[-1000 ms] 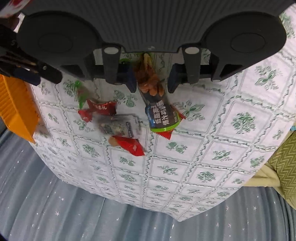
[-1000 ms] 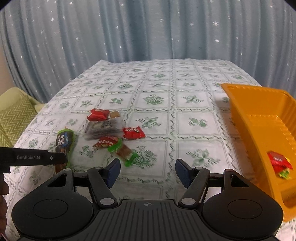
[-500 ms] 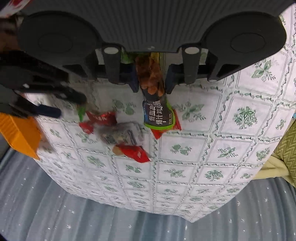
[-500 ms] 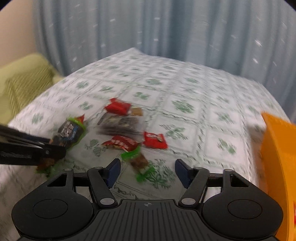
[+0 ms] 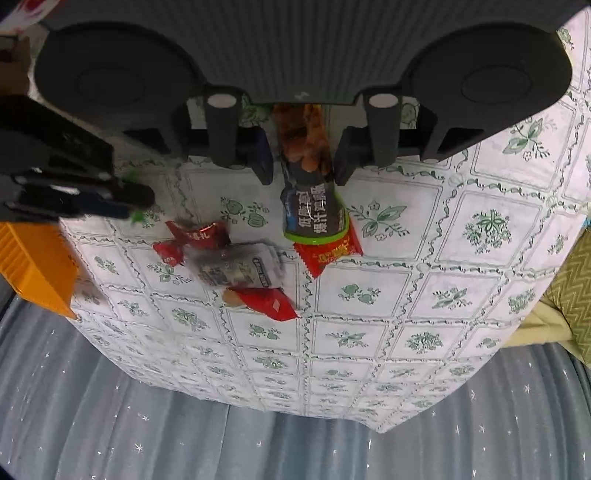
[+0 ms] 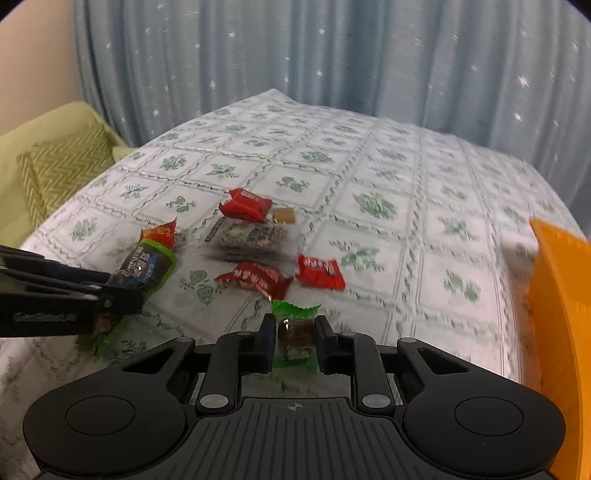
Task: Organize snacks
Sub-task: 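Grasp the sausage snack bag with the left tool while the right tool grasps the green-wrapped candy, then carry both snacks over the orange tray and open both tools to release them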
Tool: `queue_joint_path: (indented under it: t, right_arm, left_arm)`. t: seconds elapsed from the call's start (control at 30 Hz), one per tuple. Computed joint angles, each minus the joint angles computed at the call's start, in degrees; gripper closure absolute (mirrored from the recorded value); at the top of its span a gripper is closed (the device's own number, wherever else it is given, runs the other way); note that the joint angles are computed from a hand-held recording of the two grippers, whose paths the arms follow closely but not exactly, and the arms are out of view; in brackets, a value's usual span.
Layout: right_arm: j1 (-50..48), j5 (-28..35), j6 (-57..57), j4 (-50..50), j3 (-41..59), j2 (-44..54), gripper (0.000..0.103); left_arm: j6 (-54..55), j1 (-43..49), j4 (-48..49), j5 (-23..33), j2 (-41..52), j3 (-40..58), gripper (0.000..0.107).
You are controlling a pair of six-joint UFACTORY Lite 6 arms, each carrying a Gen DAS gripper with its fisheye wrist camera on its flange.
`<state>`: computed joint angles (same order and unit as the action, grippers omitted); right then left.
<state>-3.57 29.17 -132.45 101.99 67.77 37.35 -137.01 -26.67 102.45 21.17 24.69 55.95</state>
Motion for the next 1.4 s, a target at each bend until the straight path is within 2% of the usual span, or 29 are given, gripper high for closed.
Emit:
queue_joint_path:
  t: [0.1, 0.13, 0.23, 0.47, 0.77, 1.1, 1.4]
  right_arm:
    - [-0.47, -0.08, -1.13, 2.18, -2.78, -1.65, 0.081]
    - [-0.42, -0.26, -1.45, 2.9, -3.5, -2.2, 0.081]
    - [-1.04, -0.1, 0.96, 1.48, -5.02, -3.75, 0.081]
    - [-5.06, 1.67, 3.97, 0.6, -12.53, -10.88, 0.081]
    - [-14.2, 4.43, 7.69, -3.98, -23.98, -23.52, 0.081]
    - [-25.86, 10.06, 16.57, -15.72, -30.29, -37.0, 0.081]
    - [-34.49, 13.97, 23.73, -23.15, -27.11, -40.37, 0.081]
  left_arm:
    - [-0.43, 0.12, 0.32, 0.38, 1.28, 0.91, 0.075]
    - [-0.2, 0.18, 0.13, 0.34, 1.55, 1.08, 0.079]
    - [0.28, -0.33, -0.39, 0.82, 1.43, 0.85, 0.08]
    - [0.12, -4.34, -4.21, 2.12, -4.02, -3.6, 0.08]
    - [6.65, -14.51, -15.45, 5.48, -11.19, -5.87, 0.08]
    - [14.79, -23.91, -25.55, 9.78, -12.64, -0.35, 0.08]
    - [23.35, -28.47, -31.28, 12.26, -8.59, 9.99, 0.08]
